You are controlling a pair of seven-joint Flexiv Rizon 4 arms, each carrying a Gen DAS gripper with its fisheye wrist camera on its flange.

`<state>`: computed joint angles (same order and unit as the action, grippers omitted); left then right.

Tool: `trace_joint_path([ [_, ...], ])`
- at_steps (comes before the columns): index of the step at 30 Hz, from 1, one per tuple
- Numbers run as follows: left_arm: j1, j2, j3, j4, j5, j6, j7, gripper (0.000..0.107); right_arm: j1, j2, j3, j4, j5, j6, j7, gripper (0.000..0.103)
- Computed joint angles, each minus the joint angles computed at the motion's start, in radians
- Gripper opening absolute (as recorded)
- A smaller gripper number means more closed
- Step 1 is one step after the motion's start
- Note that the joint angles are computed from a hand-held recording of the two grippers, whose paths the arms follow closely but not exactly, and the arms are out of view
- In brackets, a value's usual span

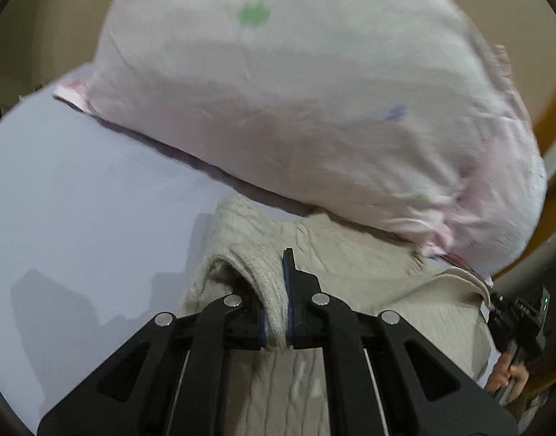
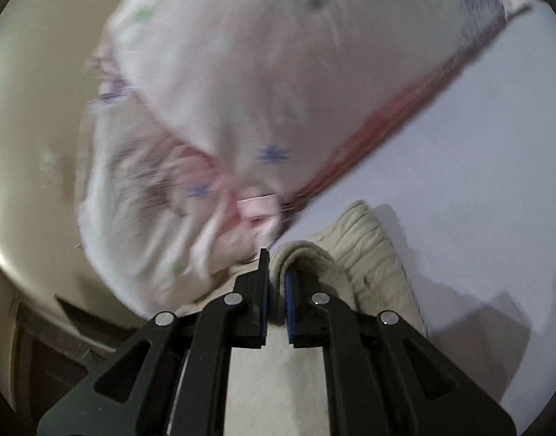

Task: Fold small clothes

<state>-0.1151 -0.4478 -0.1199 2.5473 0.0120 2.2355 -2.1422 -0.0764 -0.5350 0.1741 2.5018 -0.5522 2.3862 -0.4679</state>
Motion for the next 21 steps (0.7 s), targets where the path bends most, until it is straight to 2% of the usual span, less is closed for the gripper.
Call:
trace_joint_path([
  [3, 0.082, -0.026, -0.046, -0.022, 0.08, -0.012, -0.022, 0.009, 0.0, -0.013, -0.002, -0.035, -0.014, -0.072, 0.034, 0.011],
  [4, 0.132, -0.035, -0.07, -0.019, 0.132, -0.005, -0.038, 0.012, -0.012, -0.018, 0.003, -0.045, -0.033, -0.093, 0.048, 0.019],
  [5, 0.197, -0.039, -0.11, -0.02, 0.197, -0.004, -0.06, 0.014, -0.012, -0.031, 0.007, -0.056, -0.033, -0.092, 0.046, 0.031],
  [6, 0.238, -0.038, -0.135, -0.015, 0.237, 0.003, -0.074, 0.023, -0.011, -0.037, 0.01, -0.061, -0.029, -0.083, 0.04, 0.037],
  [7, 0.253, -0.027, -0.127, -0.011, 0.283, 0.012, -0.106, 0.046, -0.001, -0.036, 0.002, -0.058, -0.02, -0.067, 0.031, 0.049],
  [8, 0.24, -0.005, -0.107, 0.01, 0.273, 0.029, -0.108, 0.063, 0.037, -0.017, -0.007, -0.045, 0.054, -0.063, -0.009, 0.068],
  [9, 0.199, 0.017, -0.072, 0.05, 0.212, 0.088, -0.081, 0.089, 0.092, 0.007, -0.024, -0.035, 0.14, -0.064, -0.047, 0.076],
  [10, 0.159, 0.034, -0.044, 0.093, 0.143, 0.155, -0.043, 0.094, 0.119, 0.024, -0.035, -0.025, 0.187, -0.068, -0.07, 0.091],
  [11, 0.146, 0.052, -0.026, 0.113, 0.139, 0.17, -0.038, 0.094, 0.136, 0.039, -0.038, -0.01, 0.235, -0.05, -0.106, 0.093],
  [12, 0.162, 0.069, -0.008, 0.117, 0.2, 0.147, -0.069, 0.094, 0.125, 0.047, -0.034, 0.002, 0.228, -0.033, -0.117, 0.093],
  [14, 0.235, 0.079, -0.043, 0.124, 0.286, 0.083, -0.098, 0.093, 0.084, 0.056, -0.016, 0.024, 0.184, -0.014, -0.117, 0.094],
  [15, 0.245, 0.071, -0.051, 0.122, 0.3, 0.062, -0.1, 0.092, 0.062, 0.057, -0.009, 0.031, 0.154, -0.01, -0.109, 0.094],
  [18, 0.293, 0.02, -0.089, 0.126, 0.349, 0.029, -0.108, 0.082, 0.008, 0.062, 0.002, 0.052, 0.066, -0.008, -0.079, 0.094],
  [19, 0.309, -0.004, -0.095, 0.126, 0.373, 0.041, -0.116, 0.078, -0.008, 0.063, 0.003, 0.063, 0.04, -0.003, -0.074, 0.094],
  [21, 0.257, -0.054, -0.069, 0.134, 0.334, 0.118, -0.086, 0.075, -0.019, 0.065, 0.002, 0.074, 0.007, -0.002, -0.063, 0.094],
])
